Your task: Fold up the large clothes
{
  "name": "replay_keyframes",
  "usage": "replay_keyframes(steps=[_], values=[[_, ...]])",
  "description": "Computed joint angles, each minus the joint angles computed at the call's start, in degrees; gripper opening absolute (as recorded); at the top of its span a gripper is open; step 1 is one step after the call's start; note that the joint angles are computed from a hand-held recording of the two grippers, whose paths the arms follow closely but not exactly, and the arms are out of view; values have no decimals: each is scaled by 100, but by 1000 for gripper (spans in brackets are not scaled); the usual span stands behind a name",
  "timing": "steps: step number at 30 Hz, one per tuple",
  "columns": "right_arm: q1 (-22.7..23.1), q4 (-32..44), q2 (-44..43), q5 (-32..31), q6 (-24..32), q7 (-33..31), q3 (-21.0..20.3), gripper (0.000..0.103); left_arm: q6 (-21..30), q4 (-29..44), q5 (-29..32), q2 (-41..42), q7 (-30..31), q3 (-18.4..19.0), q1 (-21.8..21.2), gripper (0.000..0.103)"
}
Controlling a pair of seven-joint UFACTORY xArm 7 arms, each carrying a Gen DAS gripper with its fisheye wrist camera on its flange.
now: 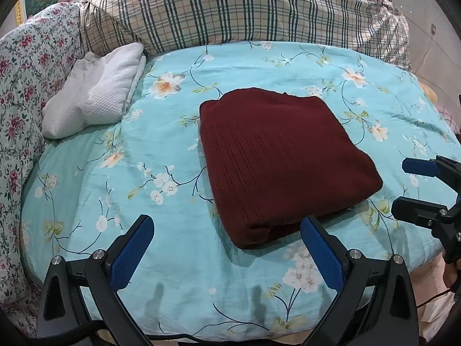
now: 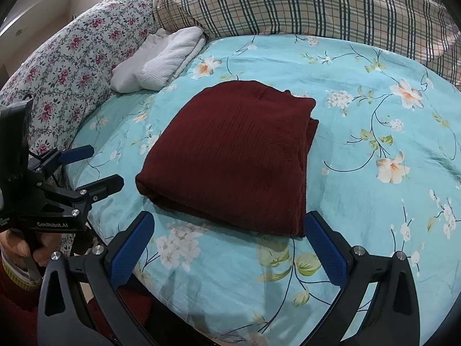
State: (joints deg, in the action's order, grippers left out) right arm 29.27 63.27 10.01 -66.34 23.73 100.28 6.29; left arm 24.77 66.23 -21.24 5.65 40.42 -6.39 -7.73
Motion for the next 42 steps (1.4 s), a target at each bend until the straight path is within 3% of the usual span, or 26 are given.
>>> replay_keyframes(steps=[21,42], values=[[34,265,147,453,4,-746,-91,103,70,182,-6,91,-89,-24,34,102],[-1,182,60,415,-3,-724,-94,103,56,148,5,46,-102,-21,-7,102]])
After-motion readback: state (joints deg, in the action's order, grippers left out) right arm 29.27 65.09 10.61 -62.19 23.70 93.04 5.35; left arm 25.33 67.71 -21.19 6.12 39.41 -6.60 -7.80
